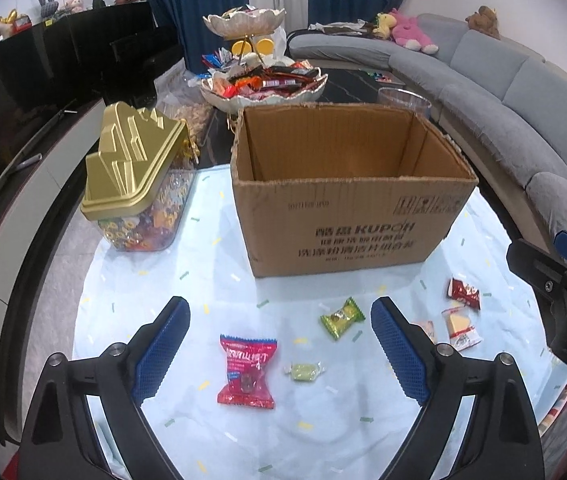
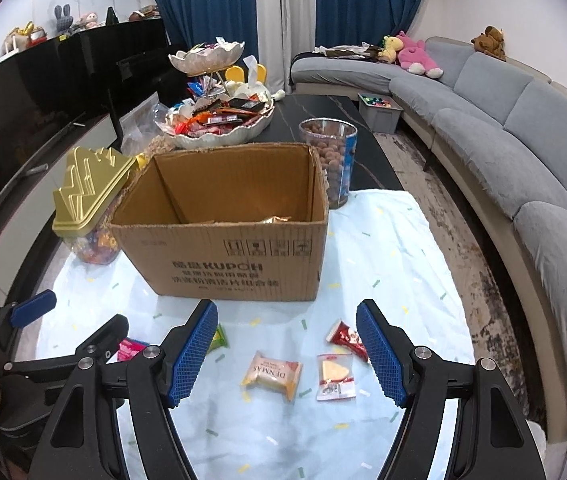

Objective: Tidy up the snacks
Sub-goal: 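Withdraw both open tools from the box back over the table snacks, then move the left tool toward the pale green wrapped candy while the right approaches the DENMAS pack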

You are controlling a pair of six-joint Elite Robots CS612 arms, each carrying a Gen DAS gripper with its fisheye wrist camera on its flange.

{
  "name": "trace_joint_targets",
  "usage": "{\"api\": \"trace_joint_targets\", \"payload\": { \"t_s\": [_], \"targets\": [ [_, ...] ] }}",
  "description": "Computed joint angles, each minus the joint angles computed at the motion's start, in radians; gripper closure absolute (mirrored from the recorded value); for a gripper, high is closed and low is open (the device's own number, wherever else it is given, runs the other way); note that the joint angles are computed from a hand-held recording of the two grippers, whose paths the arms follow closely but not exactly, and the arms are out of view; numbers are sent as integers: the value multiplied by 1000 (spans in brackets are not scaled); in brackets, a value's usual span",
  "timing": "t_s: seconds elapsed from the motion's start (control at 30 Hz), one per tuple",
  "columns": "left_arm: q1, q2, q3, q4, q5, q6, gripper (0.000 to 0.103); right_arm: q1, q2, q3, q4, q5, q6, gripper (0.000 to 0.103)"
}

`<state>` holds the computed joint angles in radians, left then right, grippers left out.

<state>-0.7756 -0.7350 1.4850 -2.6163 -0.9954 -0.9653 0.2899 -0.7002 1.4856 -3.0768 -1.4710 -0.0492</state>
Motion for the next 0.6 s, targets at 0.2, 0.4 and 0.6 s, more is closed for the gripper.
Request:
{"api": "trace_joint_targets", "payload": {
  "t_s": [0.2,0.4,0.6],
  "targets": [
    [-6,9,8,-6,-12,-4,6,0,3,12,-4,-2,-6,30],
    [-10,18,17,-21,-19,-17,6,2,11,22,-6,-4,-13,30],
    [-11,33,26,-64,-42,-6,7,2,22,30,-36,-5,-24,30]
  ]
}}
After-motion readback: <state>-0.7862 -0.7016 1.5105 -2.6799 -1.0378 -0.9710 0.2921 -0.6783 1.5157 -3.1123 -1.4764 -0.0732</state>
